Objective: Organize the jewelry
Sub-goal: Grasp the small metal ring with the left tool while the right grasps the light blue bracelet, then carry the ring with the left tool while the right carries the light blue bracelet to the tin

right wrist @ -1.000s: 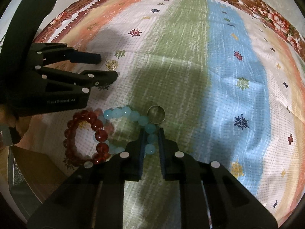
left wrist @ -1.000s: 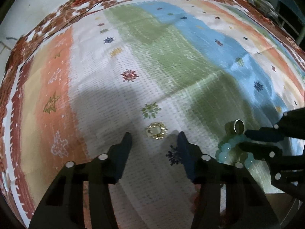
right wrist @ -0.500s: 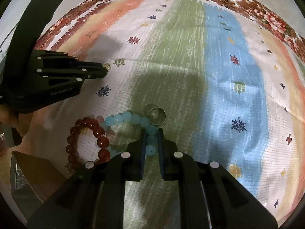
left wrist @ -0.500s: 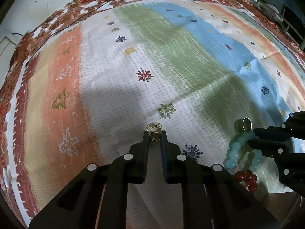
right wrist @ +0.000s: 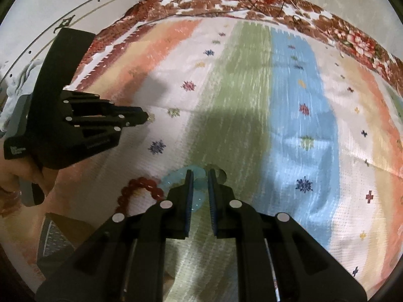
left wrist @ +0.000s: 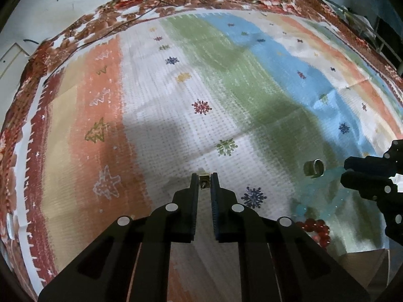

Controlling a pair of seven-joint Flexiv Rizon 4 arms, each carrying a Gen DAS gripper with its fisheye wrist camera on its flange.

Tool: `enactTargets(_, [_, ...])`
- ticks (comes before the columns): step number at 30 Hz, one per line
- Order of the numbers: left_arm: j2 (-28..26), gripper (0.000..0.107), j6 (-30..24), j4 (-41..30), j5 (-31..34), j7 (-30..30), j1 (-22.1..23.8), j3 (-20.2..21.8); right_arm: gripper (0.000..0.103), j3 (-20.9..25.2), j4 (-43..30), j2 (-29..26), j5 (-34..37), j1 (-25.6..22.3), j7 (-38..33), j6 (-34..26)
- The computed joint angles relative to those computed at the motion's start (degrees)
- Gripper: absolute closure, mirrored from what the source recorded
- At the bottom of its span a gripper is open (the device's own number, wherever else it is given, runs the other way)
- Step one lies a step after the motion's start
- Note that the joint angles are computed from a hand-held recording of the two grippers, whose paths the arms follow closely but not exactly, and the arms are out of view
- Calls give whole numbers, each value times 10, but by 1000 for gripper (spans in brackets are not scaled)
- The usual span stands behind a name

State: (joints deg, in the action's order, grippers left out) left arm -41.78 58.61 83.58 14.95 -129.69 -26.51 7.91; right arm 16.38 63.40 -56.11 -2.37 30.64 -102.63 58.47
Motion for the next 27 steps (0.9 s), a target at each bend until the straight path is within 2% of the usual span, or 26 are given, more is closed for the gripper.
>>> enactTargets(18, [79,98,25,58,54,-88,-37,13,90,11,83,63,-1,-12,6,69])
enactTargets(27, [108,98,32,83,84,-129,-47,5,90,16,133,91,-7,-22,20,98])
